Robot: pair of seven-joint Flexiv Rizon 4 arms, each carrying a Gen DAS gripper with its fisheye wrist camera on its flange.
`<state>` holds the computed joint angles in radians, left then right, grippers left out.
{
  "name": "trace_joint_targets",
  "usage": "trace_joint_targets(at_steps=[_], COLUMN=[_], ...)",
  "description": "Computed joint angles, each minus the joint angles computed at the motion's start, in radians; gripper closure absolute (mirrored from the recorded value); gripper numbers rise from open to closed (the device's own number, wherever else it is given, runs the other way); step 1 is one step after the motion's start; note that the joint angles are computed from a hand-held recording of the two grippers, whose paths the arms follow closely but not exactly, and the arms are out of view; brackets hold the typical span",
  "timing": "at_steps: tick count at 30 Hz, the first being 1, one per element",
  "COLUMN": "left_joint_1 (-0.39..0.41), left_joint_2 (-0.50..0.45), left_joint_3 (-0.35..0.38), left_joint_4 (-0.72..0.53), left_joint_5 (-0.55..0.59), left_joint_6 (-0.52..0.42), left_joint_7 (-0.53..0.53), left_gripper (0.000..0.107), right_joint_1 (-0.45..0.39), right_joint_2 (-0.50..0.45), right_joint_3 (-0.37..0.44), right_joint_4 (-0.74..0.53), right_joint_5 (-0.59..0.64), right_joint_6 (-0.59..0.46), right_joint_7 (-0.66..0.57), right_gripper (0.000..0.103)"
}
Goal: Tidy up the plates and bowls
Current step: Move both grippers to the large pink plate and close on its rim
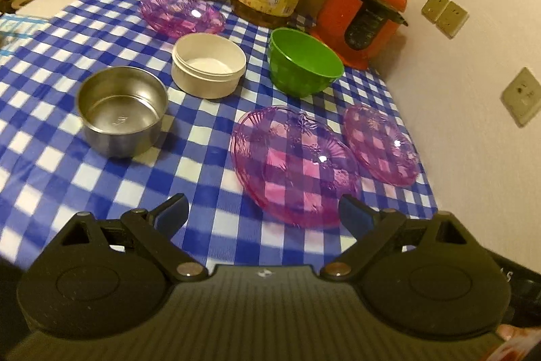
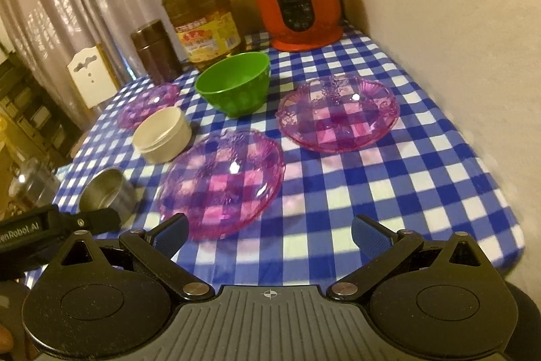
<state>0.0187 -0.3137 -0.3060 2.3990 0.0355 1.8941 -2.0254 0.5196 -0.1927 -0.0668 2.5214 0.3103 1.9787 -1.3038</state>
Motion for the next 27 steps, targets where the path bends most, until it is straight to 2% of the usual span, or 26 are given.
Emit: trace_joint_targets(at_steps=[3, 4, 6, 9, 12, 18, 21, 22, 25, 27], left_joint_1=[0.024, 0.021, 0.031, 0.07, 0.068, 0.057, 0.025, 0.022, 0.026, 0.023], left_joint_2=[-0.067, -0.085, -0.124, -0.186, -0.231, -0.294, -0.309, -0.314, -0.328, -0.333], left_joint_3=[-0.018, -0.014, -0.021, -0.056, -0.051, -0.047, -0.017, -0.015, -0.02, -0.016], left_joint_4=[-0.056, -0.074, -0.102, -0.134, -0.165, -0.208, -0.224, -0.227, -0.23, -0.232], left_joint_5=[0.003, -0.005, -0.018, -0.019, -0.02, -0.032, -0.045, -0.045, -0.046, -0.045], left_joint_6=[-0.012, -0.021, -0.031, -0.015, -0.012, -0.007, -0.002, 0.003, 0.015, 0.023], left_joint_7=[0.015, 0.022, 0.032, 0.043, 0.061, 0.093, 0.108, 0.112, 0.115, 0.117], left_gripper=[0.013, 0.014, 0.018, 0.021, 0.024, 0.032, 0.037, 0.042, 0.047, 0.054], right_joint_1=[-0.086, -0.113, -0.178, -0.221, -0.284, -0.295, -0.31, -0.314, -0.321, -0.322], right_joint_2=[-0.084, -0.11, -0.156, -0.215, -0.27, -0.337, -0.355, -0.359, -0.368, -0.371], right_joint_3=[0.049, 0.065, 0.098, 0.116, 0.148, 0.14, 0.148, 0.15, 0.151, 0.151], right_joint_4=[-0.054, -0.069, -0.103, -0.141, -0.173, -0.218, -0.224, -0.225, -0.227, -0.226], right_joint_5=[-0.061, -0.084, -0.141, -0.188, -0.255, -0.304, -0.326, -0.333, -0.346, -0.353], right_joint_6=[0.031, 0.04, 0.035, 0.051, 0.064, 0.057, 0.069, 0.073, 0.08, 0.084], right_joint_7=[0.036, 0.049, 0.087, 0.131, 0.177, 0.232, 0.25, 0.254, 0.267, 0.273], right_gripper=[0.005, 0.012, 0.016, 0.02, 0.028, 0.047, 0.054, 0.057, 0.063, 0.066])
